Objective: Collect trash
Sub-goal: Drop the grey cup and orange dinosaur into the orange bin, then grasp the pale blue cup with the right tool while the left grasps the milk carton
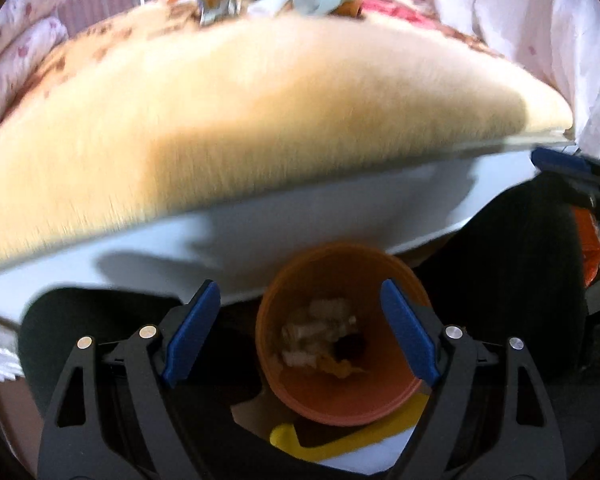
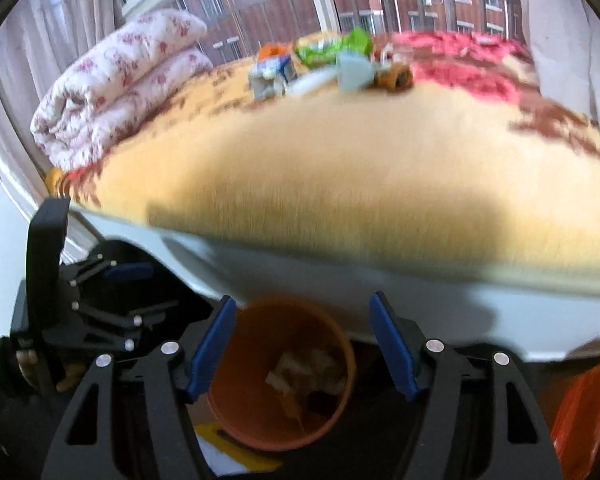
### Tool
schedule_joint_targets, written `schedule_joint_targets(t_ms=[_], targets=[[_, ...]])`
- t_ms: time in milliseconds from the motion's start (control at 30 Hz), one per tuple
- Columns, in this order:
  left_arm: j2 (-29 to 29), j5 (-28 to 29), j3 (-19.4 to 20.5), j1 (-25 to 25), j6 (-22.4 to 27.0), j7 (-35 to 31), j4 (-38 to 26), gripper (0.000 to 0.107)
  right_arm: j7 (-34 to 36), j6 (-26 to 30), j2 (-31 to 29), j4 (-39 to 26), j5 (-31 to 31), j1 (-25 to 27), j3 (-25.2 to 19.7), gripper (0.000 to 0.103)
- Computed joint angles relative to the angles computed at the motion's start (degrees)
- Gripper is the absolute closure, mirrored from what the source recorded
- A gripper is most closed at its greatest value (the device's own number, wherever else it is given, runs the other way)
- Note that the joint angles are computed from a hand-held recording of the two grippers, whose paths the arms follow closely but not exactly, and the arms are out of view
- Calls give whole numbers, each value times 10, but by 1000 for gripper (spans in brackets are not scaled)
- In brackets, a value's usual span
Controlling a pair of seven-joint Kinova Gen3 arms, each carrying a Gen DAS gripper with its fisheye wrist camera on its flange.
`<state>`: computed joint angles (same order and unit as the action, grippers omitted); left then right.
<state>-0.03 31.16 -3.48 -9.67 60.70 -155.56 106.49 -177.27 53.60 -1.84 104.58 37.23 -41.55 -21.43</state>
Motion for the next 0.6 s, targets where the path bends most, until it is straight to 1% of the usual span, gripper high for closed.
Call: schedule_joint_targets(t_ms=[67, 133, 200, 233, 267, 367, 433, 467, 533, 567, 600], targets=[[-8, 34, -6, -6, 17, -23, -11, 27, 23, 5, -1, -15, 15, 11, 11, 35], [-13, 70, -12, -10, 32, -43, -24, 24, 39, 5, 1, -27, 30, 22, 20, 35], [-20, 106, -15, -10, 22, -57, -30, 18, 66, -6, 9, -44, 48, 40, 34, 35], [-21, 125, -18, -3, 11, -62, -35, 18, 75, -9, 12, -50, 54, 45, 39, 35], [-19, 135, -11, -3, -2, -60, -39, 17, 94, -19, 20, -61, 59, 54, 48, 35], [-3, 138, 11, 18, -69, -23, -61, 17, 146, -35, 57, -111, 69, 75, 77, 35], [16, 133, 23, 31, -112, 7, -75, 17, 174, -27, 86, -151, 75, 85, 85, 35], [24, 124, 27, 35, -128, 25, -83, 17, 189, -21, 107, -177, 80, 85, 97, 35], [38, 100, 38, 42, -159, 69, -94, 17, 222, 2, 148, -230, 81, 66, 134, 35], [45, 91, 36, 54, -173, 92, -100, 17, 240, 10, 173, -257, 87, 51, 161, 35], [54, 83, 40, 55, -177, 111, -110, 17, 263, 18, 197, -283, 85, 36, 187, 35]])
